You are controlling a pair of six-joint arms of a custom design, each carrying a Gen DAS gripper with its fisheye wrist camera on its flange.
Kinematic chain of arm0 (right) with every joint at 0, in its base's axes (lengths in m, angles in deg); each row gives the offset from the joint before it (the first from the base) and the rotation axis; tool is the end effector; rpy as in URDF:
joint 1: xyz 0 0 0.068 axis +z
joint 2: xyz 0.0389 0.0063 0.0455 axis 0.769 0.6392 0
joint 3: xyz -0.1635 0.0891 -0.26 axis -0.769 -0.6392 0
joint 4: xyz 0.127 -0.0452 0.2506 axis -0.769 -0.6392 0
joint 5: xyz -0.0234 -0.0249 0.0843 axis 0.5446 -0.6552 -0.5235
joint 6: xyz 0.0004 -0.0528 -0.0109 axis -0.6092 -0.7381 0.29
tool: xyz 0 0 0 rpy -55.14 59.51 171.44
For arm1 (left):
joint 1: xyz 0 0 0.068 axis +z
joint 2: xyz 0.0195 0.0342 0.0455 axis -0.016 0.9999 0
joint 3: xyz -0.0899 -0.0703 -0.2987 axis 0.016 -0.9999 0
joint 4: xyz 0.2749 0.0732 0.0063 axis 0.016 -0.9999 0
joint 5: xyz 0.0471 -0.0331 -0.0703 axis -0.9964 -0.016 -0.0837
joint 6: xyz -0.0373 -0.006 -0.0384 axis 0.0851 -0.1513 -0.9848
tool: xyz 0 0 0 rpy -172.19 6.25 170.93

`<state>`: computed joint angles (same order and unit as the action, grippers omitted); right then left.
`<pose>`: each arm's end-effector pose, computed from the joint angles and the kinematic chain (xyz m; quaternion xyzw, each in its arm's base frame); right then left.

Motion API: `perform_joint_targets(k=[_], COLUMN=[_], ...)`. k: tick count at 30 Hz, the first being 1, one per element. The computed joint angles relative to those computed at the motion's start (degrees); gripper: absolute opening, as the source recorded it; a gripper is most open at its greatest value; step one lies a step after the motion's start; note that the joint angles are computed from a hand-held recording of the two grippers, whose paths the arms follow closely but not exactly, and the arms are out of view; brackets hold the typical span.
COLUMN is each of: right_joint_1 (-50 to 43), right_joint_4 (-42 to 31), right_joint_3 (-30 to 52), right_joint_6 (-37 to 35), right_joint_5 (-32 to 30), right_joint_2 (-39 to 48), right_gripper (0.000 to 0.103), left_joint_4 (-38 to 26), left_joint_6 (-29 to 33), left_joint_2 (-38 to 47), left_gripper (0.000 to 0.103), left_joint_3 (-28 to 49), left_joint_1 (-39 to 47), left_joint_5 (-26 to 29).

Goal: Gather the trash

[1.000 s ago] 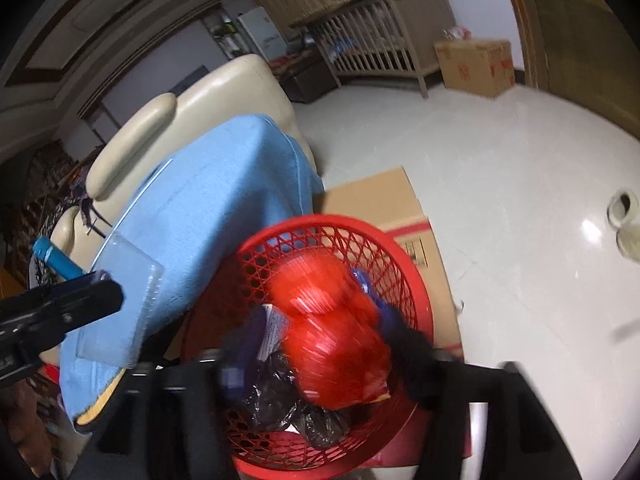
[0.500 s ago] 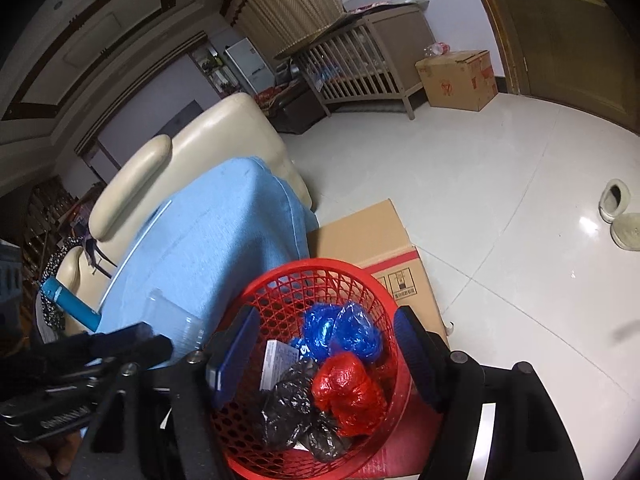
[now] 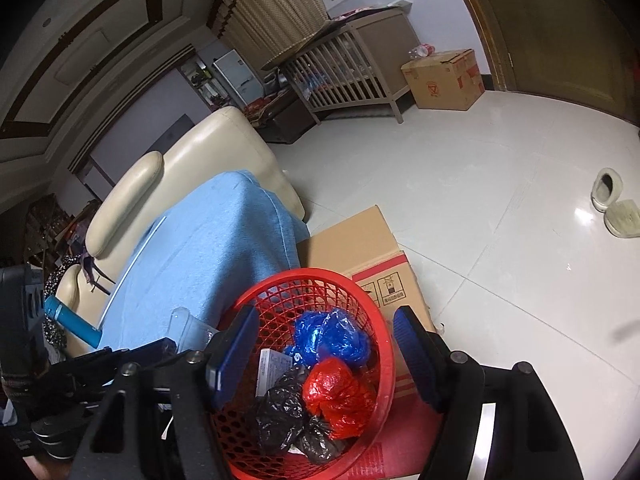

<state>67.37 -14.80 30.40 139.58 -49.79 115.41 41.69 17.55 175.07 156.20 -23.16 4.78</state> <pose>0.1945 0.0470 0.2167 0.3740 0.8186 0.1158 0.4203 0.3658 -0.1586 0.2395 0.4318 0.8627 -0.1034 0.2421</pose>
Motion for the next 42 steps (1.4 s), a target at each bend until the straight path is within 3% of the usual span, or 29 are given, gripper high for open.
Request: perform_joint_targets(k=[19,26,42], right_joint_1=[0.4,0.8,4.6], right_joint_4=[-3.4,-5.2,-7.6], right_joint_3=[2.2,3.7,9.0], right_joint_6=[-1.7,-2.4,-3.5], right_joint_5=[2.8,4.1,7.1], right_joint_2=[-2.1,-3.5,-0.5], right_gripper=[0.073,0.073,0.073], left_joint_4=[0.3,-1.0,1.0], left_joint_6=[0.4,0.2,0.2], left_joint_2=[1.3,2.3,-1.5], left_gripper=[0.043,0.067,0.068], left_joint_3=[0.0,0.9,-0.1], left_joint_1=[-0.3,-0.3,3.8], left_joint_5=[-0.5,0.5,3.1])
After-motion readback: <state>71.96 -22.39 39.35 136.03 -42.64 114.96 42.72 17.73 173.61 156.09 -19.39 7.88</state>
